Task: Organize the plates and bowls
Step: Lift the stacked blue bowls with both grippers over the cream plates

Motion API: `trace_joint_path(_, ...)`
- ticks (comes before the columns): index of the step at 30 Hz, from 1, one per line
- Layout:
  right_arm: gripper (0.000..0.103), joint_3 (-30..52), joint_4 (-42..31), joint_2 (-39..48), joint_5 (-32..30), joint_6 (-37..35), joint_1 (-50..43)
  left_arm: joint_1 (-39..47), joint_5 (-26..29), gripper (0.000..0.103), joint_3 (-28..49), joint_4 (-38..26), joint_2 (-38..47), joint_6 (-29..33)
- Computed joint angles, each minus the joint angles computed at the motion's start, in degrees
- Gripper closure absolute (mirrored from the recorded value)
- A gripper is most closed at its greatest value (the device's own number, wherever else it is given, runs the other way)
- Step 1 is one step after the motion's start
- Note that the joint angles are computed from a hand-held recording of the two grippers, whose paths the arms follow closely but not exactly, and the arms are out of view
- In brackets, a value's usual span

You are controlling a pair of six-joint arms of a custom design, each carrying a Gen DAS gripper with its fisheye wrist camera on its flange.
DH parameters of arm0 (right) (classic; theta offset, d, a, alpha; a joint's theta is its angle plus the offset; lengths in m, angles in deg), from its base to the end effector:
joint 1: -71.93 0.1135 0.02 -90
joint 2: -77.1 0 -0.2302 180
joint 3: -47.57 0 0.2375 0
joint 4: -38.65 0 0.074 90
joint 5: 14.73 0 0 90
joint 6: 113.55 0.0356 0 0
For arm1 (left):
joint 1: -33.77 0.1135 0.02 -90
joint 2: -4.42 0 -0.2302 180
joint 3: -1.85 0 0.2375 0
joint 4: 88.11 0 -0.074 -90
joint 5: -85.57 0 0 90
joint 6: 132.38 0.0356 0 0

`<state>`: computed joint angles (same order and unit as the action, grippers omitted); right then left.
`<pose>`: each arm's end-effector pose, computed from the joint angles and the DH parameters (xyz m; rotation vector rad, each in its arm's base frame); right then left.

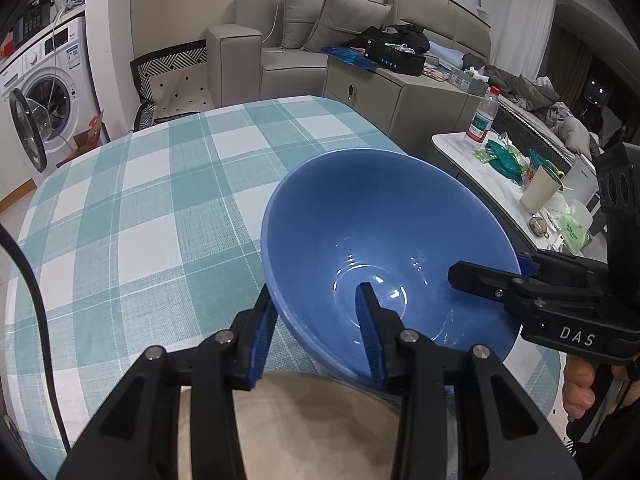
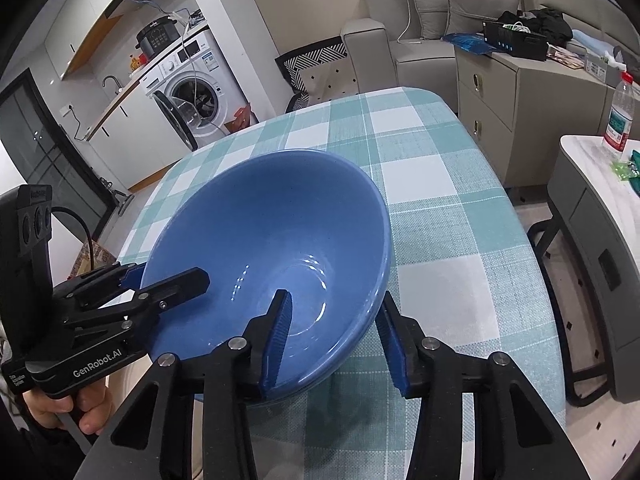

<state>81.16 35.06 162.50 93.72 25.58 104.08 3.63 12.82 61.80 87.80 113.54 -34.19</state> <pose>0.1834 0.1020 0.0676 0.4890 2.4284 0.1970 0.2674 -0.1674 0.0648 0.9462 2.3362 -0.5340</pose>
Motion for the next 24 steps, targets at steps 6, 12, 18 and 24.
trace_joint_path(6, 0.059, -0.58, -3.14, -3.85, 1.41, 0.40, 1.10, -0.55, -0.46, 0.065, -1.83, -0.18, -3.31, -0.09)
trace_joint_path(12, 0.059, 0.21, -8.55, -8.53, 3.82, 1.18, 3.47, -0.37, -0.36, 0.065, -3.98, -0.74, -7.52, -0.04)
trace_joint_path(18, 0.059, 2.19, -14.35, -12.26, 6.64, 2.64, 6.64, 0.47, 0.02, 0.065, -6.36, -2.05, -12.81, 0.19)
trace_joint_path(24, 0.059, 5.22, -19.15, -13.31, 9.32, 4.57, 10.91, 2.19, 0.52, 0.065, -9.13, -3.36, -18.26, 0.97)
